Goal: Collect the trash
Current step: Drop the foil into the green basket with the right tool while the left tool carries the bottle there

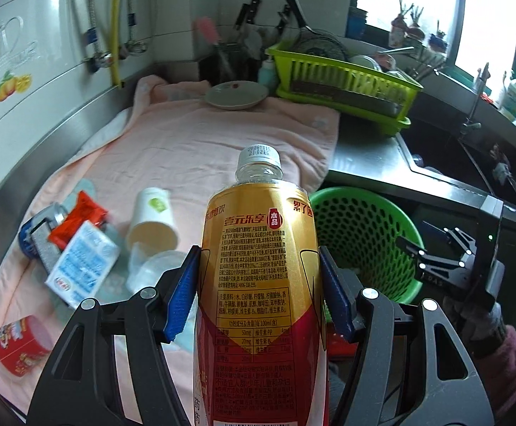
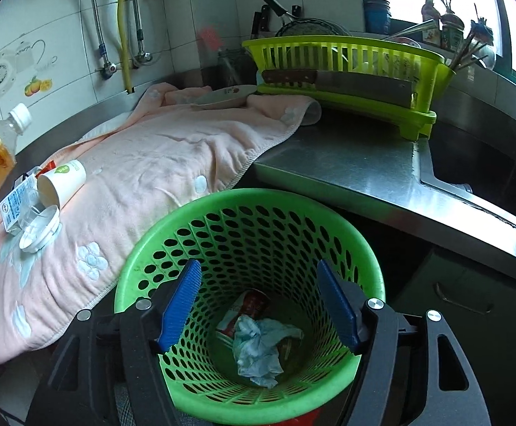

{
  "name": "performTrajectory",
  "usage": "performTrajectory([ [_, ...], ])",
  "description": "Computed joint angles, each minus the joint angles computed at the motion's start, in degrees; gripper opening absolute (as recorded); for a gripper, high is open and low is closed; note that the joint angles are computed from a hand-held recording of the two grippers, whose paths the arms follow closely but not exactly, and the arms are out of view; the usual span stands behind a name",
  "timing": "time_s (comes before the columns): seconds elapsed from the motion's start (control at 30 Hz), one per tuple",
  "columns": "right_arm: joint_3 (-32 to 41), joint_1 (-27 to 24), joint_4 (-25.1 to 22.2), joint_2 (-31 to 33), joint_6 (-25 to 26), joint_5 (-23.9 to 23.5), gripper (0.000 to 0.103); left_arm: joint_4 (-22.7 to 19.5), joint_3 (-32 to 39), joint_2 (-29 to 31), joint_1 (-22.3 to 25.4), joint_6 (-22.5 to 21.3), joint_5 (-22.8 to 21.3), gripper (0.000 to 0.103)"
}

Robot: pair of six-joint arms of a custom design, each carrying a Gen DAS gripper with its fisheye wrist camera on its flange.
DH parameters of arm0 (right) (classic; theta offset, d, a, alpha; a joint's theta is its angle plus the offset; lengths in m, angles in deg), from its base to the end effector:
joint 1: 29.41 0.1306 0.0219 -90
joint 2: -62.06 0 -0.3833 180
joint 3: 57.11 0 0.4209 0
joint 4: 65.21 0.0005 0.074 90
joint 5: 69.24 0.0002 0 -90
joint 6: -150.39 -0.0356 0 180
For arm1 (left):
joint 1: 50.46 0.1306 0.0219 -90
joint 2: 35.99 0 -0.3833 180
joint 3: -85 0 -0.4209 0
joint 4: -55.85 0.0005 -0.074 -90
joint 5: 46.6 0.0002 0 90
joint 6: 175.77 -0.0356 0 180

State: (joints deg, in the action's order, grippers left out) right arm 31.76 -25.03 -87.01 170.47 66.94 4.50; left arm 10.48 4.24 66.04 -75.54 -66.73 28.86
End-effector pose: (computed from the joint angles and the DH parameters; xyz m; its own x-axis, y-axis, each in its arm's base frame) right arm 0.6182 0.0568 0.2819 -0.6220 -0.1575 -0.7670 -0.3562 0.9292 0.0981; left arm 0.5419 -0.2443 0.4041 -0.7222 -0.0106 -0.6916 0.0244 0.9989 -0.0408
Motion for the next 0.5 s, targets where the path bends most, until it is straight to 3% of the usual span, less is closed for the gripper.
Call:
performTrajectory([
  [0.3, -3.6, -2.1, 1.6, -3.6, 1.4, -3.1, 0.084, -0.4, 9.5, 9.8, -2.6, 1.1, 2.9, 0.063],
  [0.5, -6.1, -3.4, 3.1, -5.7, 0.9, -4.4, 0.085, -2.5, 17.3, 17.2, -3.4, 3.3, 4.7, 0.063],
])
